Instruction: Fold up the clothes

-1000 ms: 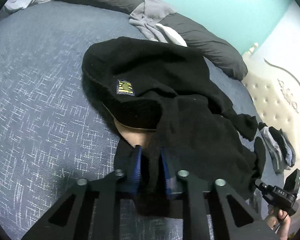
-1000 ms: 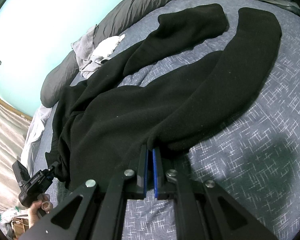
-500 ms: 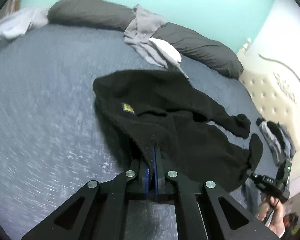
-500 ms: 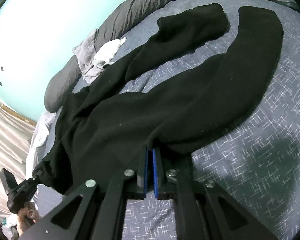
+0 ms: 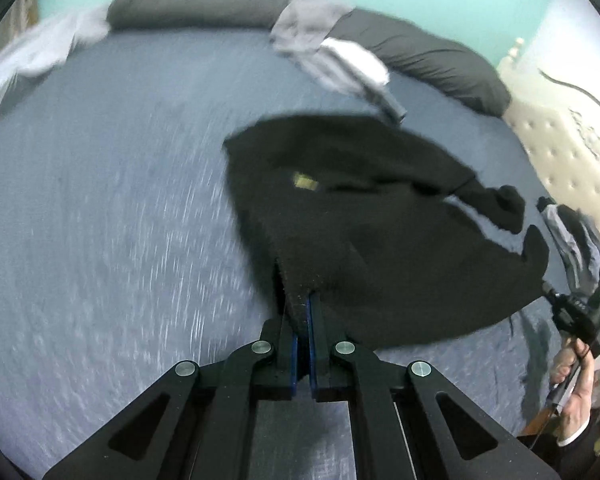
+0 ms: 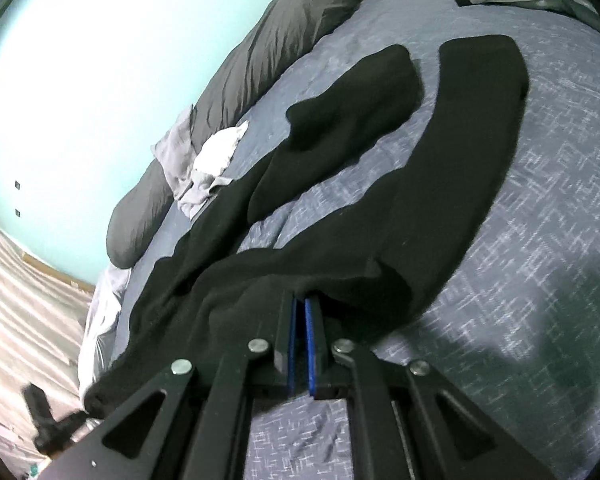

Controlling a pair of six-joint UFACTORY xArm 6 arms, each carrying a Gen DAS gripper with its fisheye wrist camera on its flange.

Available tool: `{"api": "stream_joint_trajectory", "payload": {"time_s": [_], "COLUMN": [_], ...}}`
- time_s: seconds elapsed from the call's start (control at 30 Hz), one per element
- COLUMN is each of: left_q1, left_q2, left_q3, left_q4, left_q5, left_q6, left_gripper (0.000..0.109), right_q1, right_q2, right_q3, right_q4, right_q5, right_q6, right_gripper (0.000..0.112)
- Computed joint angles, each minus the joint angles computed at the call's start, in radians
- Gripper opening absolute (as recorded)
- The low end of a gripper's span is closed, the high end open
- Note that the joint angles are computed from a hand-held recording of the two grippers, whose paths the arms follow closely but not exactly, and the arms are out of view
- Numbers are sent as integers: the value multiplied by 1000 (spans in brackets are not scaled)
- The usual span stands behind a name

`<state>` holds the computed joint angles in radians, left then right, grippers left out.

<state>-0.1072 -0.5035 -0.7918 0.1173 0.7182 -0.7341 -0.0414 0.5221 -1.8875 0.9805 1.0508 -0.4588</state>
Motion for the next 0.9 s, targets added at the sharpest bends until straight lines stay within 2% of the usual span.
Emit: {"api": "stream_joint_trajectory", "payload": {"time_s": [0.13, 0.27, 0.57, 0.7, 0.8, 0.9], "left_q1": [17, 16, -30, -19, -21, -21], "left_q2": [-27, -45, -94, -73, -78, -98], "left_q3": [87, 108, 69, 112, 147, 163], "left_q4": [-54, -59, -16, -108, -119, -120], "left_q5": [-35, -42, 27, 20, -4, -20], "left_q6": [-14, -22, -34, 2, -11, -20], "left_gripper": [3, 3, 3, 3, 3, 4], "right_q1": [-5, -4, -30, -33, -31, -35], "right_q2": [3, -3, -102, -75, -33, -14], "right_q3": [-10, -5, 56, 16, -12, -34], "right_q4": [4, -2, 20, -88, -193, -217], "right_q5": [18, 38, 68, 138, 193, 236], "right_q6": [5, 0, -39, 14, 74, 77], "right_gripper": [3, 3, 3, 3, 3, 4]}}
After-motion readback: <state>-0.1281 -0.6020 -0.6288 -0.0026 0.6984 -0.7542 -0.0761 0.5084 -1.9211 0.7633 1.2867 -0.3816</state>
